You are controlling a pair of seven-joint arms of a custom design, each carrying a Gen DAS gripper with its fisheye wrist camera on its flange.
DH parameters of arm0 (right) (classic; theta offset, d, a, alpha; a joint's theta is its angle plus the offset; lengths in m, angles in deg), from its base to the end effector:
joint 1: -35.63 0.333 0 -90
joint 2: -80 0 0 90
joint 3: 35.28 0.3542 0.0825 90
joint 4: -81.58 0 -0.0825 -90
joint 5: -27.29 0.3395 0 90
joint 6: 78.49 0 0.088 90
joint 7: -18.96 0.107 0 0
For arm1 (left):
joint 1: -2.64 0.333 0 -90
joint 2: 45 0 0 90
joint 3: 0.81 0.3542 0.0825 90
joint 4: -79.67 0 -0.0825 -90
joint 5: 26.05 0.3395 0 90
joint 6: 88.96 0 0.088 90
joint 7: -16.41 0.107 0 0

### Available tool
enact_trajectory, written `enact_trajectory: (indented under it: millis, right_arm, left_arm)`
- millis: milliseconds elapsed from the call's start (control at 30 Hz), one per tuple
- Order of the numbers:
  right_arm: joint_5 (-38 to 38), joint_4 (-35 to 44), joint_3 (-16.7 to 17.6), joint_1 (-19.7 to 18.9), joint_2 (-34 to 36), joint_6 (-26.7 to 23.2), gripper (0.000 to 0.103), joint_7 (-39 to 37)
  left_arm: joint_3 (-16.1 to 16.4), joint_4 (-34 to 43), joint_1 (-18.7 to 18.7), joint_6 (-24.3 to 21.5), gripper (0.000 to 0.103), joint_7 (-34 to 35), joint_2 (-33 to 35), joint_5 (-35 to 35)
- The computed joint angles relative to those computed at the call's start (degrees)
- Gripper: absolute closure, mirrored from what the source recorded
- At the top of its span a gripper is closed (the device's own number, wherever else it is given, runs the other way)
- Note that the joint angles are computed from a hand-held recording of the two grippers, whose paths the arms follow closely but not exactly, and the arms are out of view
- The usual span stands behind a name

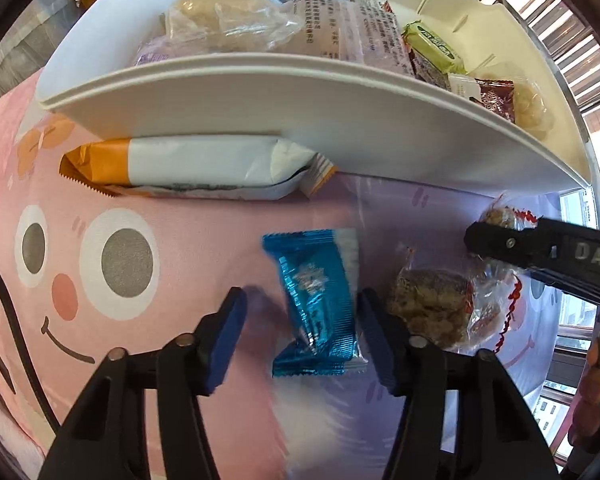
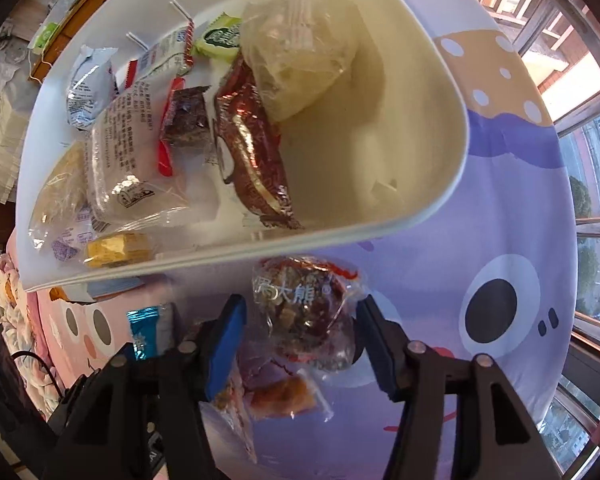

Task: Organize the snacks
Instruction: 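Grasp the blue foil candy with the left tool while the right tool grasps a clear snack bag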

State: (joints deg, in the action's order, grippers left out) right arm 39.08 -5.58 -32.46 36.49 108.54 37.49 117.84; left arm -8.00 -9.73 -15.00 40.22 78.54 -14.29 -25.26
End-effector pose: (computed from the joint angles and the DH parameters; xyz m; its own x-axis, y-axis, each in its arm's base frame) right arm 0.6707 0.0487 0.4270 -0.1855 -0.9613 -0.2039 -0.9826 0.1818 0.0369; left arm 0.6336 -0.2743 0.4069 0.0601 -0.9908 0.1213 -0.9902 -0.0745 -0.1182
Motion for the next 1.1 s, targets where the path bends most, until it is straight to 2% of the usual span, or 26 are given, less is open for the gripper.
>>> enact_trajectory:
  millis: [33,133,200,333,400,600,800,967,1100]
  right_arm:
    - [-0.35,0.38,-0.16,0.13,0.21,0.07,0.053,0.30]
    - [-1.05,0.60,-0.20,0.29,0.45,0.28,0.055,0.25]
    - [-1.29,0.76,-0.13,0.37,0.54,0.27,0.056,0.18]
    - [-2.01,1.67,-0.26,0.52,0.81,-0.55,0.063,0.36]
    - [-1.86,1.76,-0.58,-0.87,0.73,-1.08,0.067,-1.24]
    - [-0.84,-0.38,-1.02,-2.22,-0.64,-1.90,0.067,-1.66]
    - [-0.15,-2.46,-1.94,-3.53,-2.81,-4.66,0.068,-0.60]
    - [0.51,-4.68,-2.66,-4.65,-5.33,-3.94,0.068,-1.05]
    - [1.46,-6.85,-3.21,-5.19,-8.17,-2.72,0.068,-0.39]
  left_arm:
    - [0.12,0.48,-0.23,-0.12,0.048,-0.17,0.28,0.30]
    - [0.47,0.43,-0.65,0.67,0.053,-0.88,0.35,0.97]
    - [0.63,0.11,-0.80,1.57,0.062,-1.36,0.24,1.32]
    - [1.05,0.77,-1.08,1.32,0.068,-2.71,0.52,2.00]
    - [1.35,0.89,-1.26,0.86,0.072,-3.23,0.49,2.78]
    - [1.21,-0.95,-0.69,1.54,0.073,-4.55,-0.60,2.57]
    - [1.33,1.13,0.14,-2.38,0.074,-6.02,-0.03,2.13]
    - [1.41,1.51,0.45,-5.36,0.074,-6.06,-1.03,3.01]
    - [1.22,-1.05,1.02,-5.45,0.074,-6.18,-3.22,3.34]
